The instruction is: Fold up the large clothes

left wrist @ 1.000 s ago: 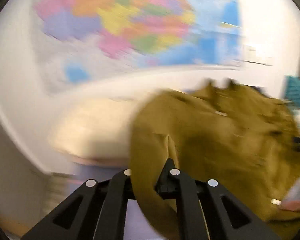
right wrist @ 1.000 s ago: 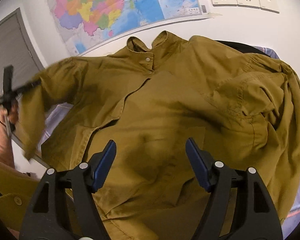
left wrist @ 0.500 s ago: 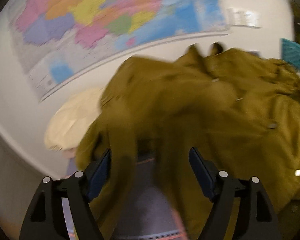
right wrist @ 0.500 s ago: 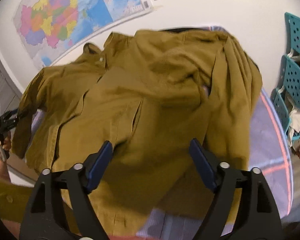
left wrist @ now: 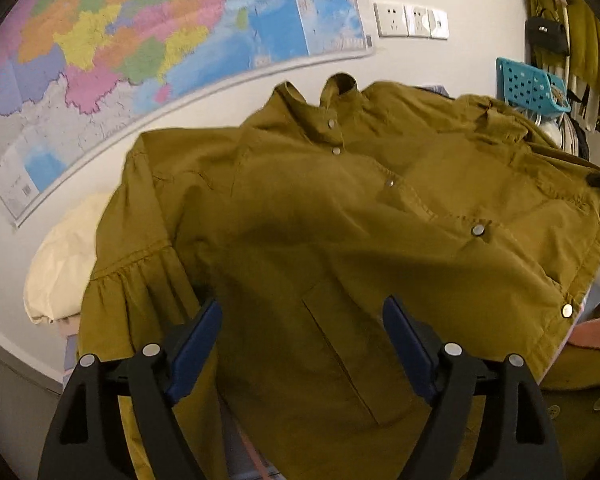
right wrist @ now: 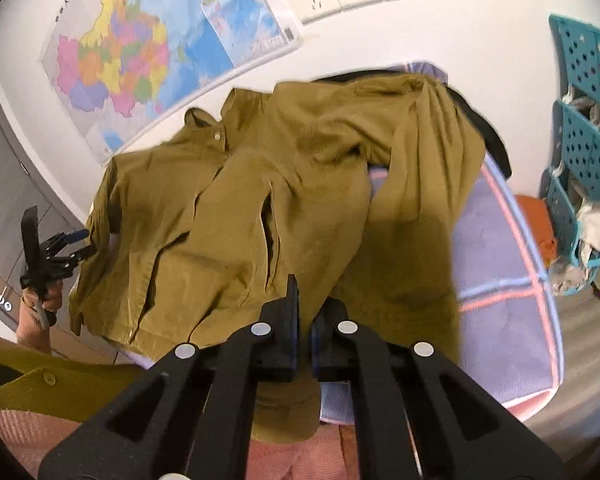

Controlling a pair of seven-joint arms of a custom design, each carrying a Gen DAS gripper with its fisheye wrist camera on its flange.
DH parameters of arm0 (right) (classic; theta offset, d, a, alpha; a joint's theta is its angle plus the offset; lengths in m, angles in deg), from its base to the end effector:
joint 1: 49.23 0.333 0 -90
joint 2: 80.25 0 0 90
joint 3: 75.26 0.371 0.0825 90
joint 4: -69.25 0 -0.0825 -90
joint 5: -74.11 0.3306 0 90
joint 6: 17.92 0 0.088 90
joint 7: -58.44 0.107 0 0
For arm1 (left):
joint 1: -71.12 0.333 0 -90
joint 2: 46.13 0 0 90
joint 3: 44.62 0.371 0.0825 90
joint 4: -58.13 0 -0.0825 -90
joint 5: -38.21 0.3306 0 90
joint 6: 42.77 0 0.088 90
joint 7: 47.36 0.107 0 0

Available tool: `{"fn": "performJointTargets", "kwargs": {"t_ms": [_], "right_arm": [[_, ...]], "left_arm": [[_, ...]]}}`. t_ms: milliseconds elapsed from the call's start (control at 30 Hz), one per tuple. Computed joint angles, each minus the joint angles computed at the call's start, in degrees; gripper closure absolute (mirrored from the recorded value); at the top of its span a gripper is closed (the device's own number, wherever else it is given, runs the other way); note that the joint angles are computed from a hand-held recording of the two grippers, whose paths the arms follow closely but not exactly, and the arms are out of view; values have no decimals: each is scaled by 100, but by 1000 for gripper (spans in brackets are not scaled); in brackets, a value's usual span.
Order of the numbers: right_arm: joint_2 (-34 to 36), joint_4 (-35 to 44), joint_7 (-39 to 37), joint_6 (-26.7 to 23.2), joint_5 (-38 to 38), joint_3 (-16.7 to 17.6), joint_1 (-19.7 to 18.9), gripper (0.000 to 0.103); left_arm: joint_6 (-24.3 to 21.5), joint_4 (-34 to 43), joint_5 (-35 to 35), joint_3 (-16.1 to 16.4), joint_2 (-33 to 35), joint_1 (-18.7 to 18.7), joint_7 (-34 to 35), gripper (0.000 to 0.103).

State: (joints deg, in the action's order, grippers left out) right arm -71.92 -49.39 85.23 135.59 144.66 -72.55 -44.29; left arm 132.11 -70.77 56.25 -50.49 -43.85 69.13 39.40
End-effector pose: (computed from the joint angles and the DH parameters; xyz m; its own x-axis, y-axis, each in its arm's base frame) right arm 0.5622 0.0447 0.4822 0.3401 -0.8634 -0.3726 -0.7525 -0.0123 -0.6584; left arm 0.5271 -0.0963 0.5256 -0.2952 -0.9360 -0.1918 -0.6601 0.3449 -0.6673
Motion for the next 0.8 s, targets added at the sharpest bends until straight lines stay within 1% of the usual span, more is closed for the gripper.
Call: {"fn": "performJointTargets", "kwargs": {"t_ms": [33, 67, 100, 133, 167, 200, 233, 267, 300, 333, 367, 400, 433, 467, 500, 533, 600, 633, 667, 733, 800], "right_arm": [[104, -9, 626, 163, -759, -187, 252, 90], [204, -3, 1063, 211, -1358, -356, 441, 79], [202, -16, 1232, 245, -1557, -337, 430, 73], [142, -42, 1108, 311, -1353, -142, 219, 53], [38, -62, 634, 412, -747, 134, -87, 37], [-29, -39, 142, 461, -150, 209, -199, 35], [-94, 13, -382, 471, 508, 181, -253, 35], [-82, 136, -647, 527, 965, 180, -345, 34], [6, 261, -578, 635, 1019, 41, -237, 32], [178, 454, -216, 775, 758, -24, -173, 30], [339, 604, 153, 777, 394, -79, -154, 28], [558, 795, 557, 766, -59, -124, -140, 26], [782, 972, 985, 886, -505, -164, -97, 24], [919, 1096, 1222, 856, -747, -167, -118, 24], [1155, 1334, 1519, 687, -1053, -190, -147, 24], [1342, 1542, 1769, 551, -1279, -200, -185, 31], [1500, 1778, 1935, 165, -1415, -62, -387, 52], [1553, 1925, 2007, -61, -1562, -16, -486, 74], [1543, 2042, 2050, -202, -1778, 0, -551, 87], [1340, 2087, 2096, -189, -2022, 56, -660, 90], [1049, 2170, 1986, -232, -1951, 193, -874, 91]], "left_arm": [[-59, 29, -377, -104, 50, 27, 347, 23], [-117, 75, -592, -167, 108, 29, 582, 23], [-139, 88, -601, -166, 134, -4, 630, 23], [-161, 117, -482, -135, 177, -61, 585, 23], [-186, 156, -509, -145, 220, -84, 636, 23], [-201, 183, -616, -182, 256, -98, 704, 22], [-219, 234, -880, -272, 304, -63, 920, 22], [-226, 279, -1007, -300, 345, -66, 1020, 22], [-233, 372, -1136, -338, 418, -76, 1108, 22], [-246, 460, -1278, -383, 482, -80, 1199, 21], [-255, 537, -1398, -423, 540, -92, 1268, 21], [-253, 627, -1549, -489, 612, -86, 1375, 21], [-264, 728, -1674, -542, 685, -90, 1457, 21], [-301, 832, -1787, -593, 752, -92, 1537, 21], [-324, 900, -1856, -616, 792, -110, 1588, 21], [-347, 973, -1940, -657, 839, -114, 1663, 20], [-400, 1125, -2070, -723, 931, -128, 1808, 19], [-422, 1190, -2110, -742, 968, -141, 1873, 19], [-439, 1243, -2135, -752, 997, -153, 1936, 19], [-500, 1374, -2119, -728, 1063, -204, 2008, 18], [-566, 1528, -2166, -756, 1139, -189, 2147, 18]]}}
